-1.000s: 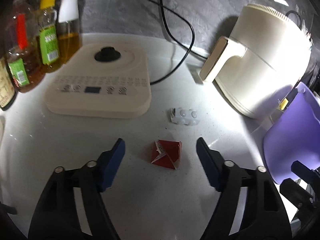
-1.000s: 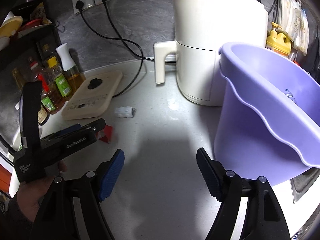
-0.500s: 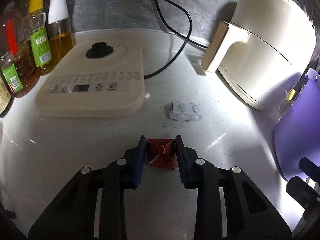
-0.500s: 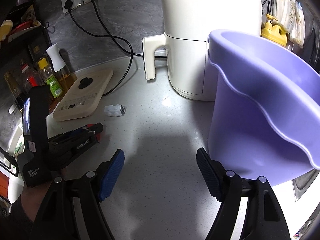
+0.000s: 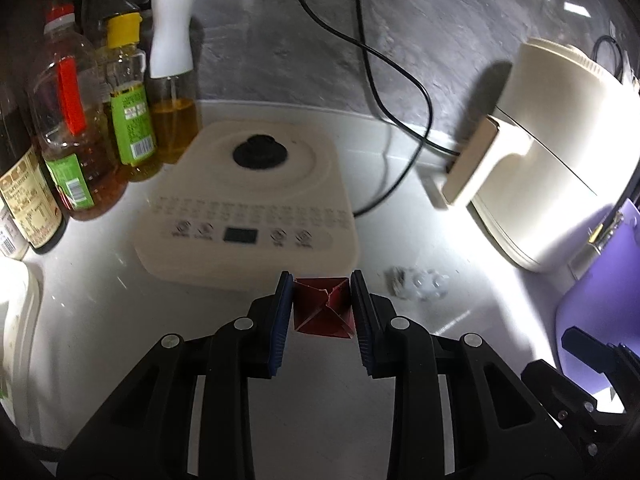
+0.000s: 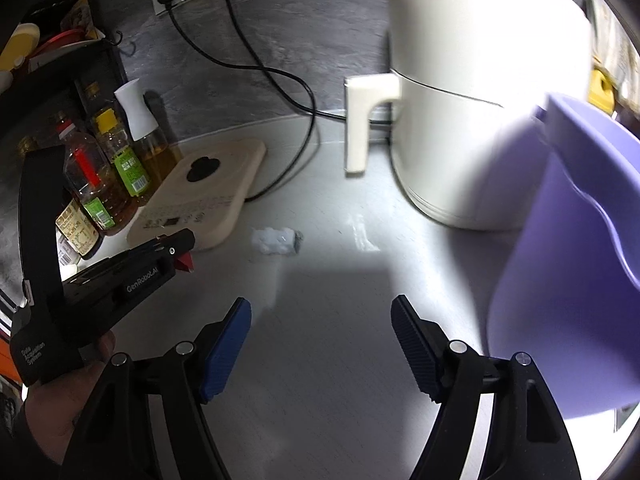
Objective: Collect trash
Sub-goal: 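Grasp red folded paper with left gripper while right gripper approaches white plastic piece, then grasp the white plastic piece with the right gripper, then carry red paper and white plastic piece over the bucket and open both grippers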
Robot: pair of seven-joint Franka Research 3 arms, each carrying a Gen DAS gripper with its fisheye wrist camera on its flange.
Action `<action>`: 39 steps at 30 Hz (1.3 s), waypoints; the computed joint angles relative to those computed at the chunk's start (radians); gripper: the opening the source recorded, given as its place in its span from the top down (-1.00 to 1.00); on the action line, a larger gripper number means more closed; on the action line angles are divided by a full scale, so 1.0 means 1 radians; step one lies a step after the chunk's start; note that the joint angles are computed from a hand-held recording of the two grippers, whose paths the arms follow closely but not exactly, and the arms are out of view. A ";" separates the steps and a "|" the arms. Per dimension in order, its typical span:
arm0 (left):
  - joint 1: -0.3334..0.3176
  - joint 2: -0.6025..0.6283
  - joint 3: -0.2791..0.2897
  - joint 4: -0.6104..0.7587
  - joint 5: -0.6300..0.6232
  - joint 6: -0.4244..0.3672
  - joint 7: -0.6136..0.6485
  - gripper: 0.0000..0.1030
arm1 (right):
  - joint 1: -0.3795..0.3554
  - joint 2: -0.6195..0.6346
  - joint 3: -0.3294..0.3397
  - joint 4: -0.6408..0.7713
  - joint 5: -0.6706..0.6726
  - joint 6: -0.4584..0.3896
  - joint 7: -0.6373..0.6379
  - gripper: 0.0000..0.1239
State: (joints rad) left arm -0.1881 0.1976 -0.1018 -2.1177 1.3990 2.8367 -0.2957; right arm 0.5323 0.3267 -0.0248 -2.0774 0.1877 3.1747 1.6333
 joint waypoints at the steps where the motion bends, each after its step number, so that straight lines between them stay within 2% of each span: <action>1: 0.001 0.000 0.003 0.001 0.007 0.000 -0.008 0.43 | 0.002 0.013 0.000 0.019 -0.003 -0.001 -0.002 -0.14; 9: 0.021 0.009 0.012 0.028 -0.033 -0.019 0.036 0.43 | -0.069 0.143 0.083 0.205 0.033 -0.082 -0.038 -0.11; 16: 0.031 0.022 0.030 0.049 -0.064 -0.023 0.071 0.43 | -0.071 0.249 0.100 0.362 0.041 -0.149 -0.051 -0.10; 22: 0.034 0.043 0.041 0.065 -0.076 -0.027 0.069 0.43 | -0.040 0.333 0.076 0.481 0.024 -0.202 -0.038 -0.08; 24: 0.033 0.053 0.043 0.072 -0.086 -0.027 0.072 0.43 | -0.027 0.357 0.061 0.508 0.009 -0.208 -0.032 0.09; 25: 0.031 0.056 0.043 0.074 -0.091 -0.027 0.075 0.43 | -0.025 0.371 0.058 0.528 -0.002 -0.228 -0.036 0.30; 26: 0.028 0.055 0.044 0.074 -0.094 -0.028 0.079 0.43 | -0.039 0.377 0.073 0.541 0.001 -0.251 -0.046 0.32; 27: 0.025 0.052 0.044 0.073 -0.091 -0.031 0.079 0.43 | -0.060 0.370 0.097 0.529 0.018 -0.244 -0.056 0.32; 34: 0.007 0.004 0.026 0.048 -0.091 -0.058 0.076 0.43 | -0.088 0.262 0.120 0.383 0.049 -0.165 -0.093 0.32; 39: 0.000 -0.050 -0.001 0.019 -0.091 -0.090 0.075 0.43 | -0.150 0.176 0.187 0.288 0.109 -0.109 -0.149 0.32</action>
